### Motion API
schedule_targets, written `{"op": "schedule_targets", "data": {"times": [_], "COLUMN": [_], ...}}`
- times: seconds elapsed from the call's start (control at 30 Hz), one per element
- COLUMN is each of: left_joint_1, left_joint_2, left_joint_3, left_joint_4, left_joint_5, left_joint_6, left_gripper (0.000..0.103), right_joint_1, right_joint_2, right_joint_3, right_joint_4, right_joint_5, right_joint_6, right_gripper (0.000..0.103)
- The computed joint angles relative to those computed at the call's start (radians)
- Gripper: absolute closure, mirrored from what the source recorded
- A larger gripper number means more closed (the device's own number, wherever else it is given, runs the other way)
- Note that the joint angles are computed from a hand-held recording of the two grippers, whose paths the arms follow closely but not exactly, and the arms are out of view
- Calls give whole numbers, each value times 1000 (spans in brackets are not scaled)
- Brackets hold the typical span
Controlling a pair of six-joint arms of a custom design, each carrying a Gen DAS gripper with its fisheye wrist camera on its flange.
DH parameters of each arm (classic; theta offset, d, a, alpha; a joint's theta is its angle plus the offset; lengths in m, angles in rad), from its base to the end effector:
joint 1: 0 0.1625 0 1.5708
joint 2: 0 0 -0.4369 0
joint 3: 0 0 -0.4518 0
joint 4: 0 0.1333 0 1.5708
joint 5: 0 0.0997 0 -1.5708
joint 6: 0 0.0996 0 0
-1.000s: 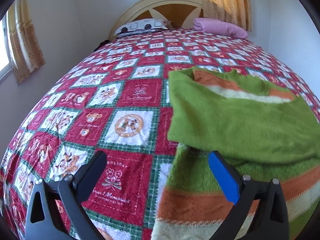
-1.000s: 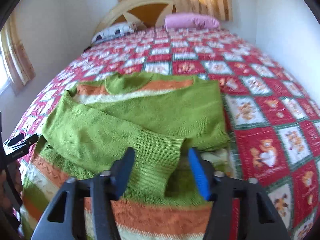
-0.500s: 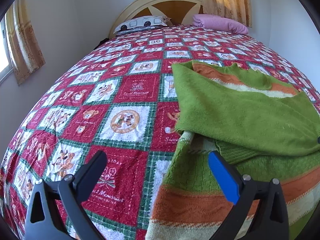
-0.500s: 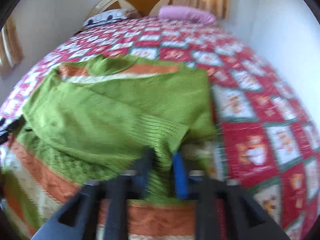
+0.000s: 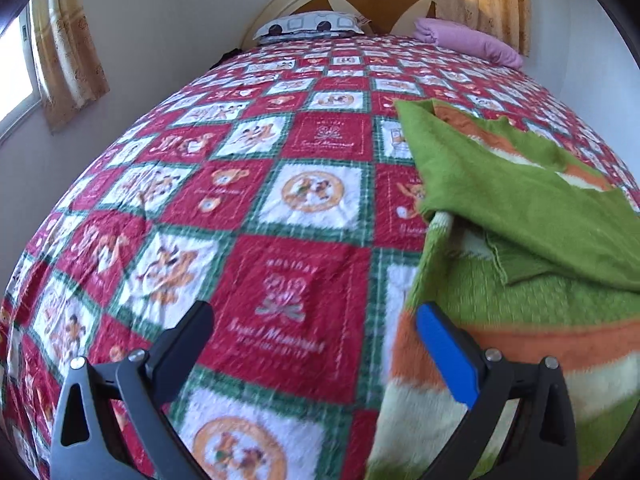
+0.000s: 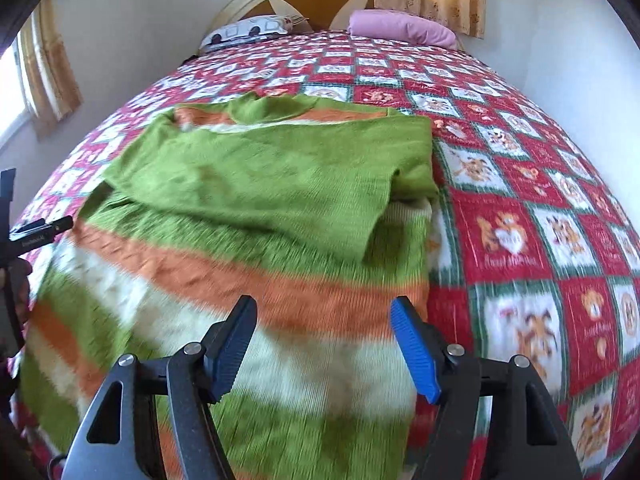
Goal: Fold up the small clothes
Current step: 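Move both tools back toward the sweater hem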
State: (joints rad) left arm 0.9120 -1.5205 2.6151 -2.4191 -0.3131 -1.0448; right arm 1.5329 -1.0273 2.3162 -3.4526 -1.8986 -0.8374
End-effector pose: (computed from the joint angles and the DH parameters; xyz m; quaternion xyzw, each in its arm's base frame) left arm -0.0145 -0.3913 0.1433 -0.0830 0.8015 -0.3738 0.4592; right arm 0.0827 -0.4905 0.0800 0.3233 -0.8877 0.1949 0.2635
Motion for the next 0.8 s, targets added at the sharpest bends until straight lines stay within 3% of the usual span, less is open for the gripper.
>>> {"op": "schedule_targets", "data": {"times": [0.13,0.27,0.4,0.8], "left_joint_1": [-75,-146,-230,-428], "left_joint_2": [-95,-174,-267,-488], "left_joint_3": [60,94,129,206], "left_joint_4": [116,241,395,734], "left_joint_5": [-33,-75,-109,-256], "left_joint_6": [-80,-151,-237,-441], "left_gripper": [0,0,0,0], "right_joint_1": [-15,-35,-56,-133], "right_joint_2": [-61,-136,-187,-276], "right_joint_3": [65,111,165,263], "right_joint_4": [-20,59,68,116], "right_joint_5": [15,26,15,18], "right_joint_6": [11,46,27,15], "right_gripper": [33,33,33,33]}}
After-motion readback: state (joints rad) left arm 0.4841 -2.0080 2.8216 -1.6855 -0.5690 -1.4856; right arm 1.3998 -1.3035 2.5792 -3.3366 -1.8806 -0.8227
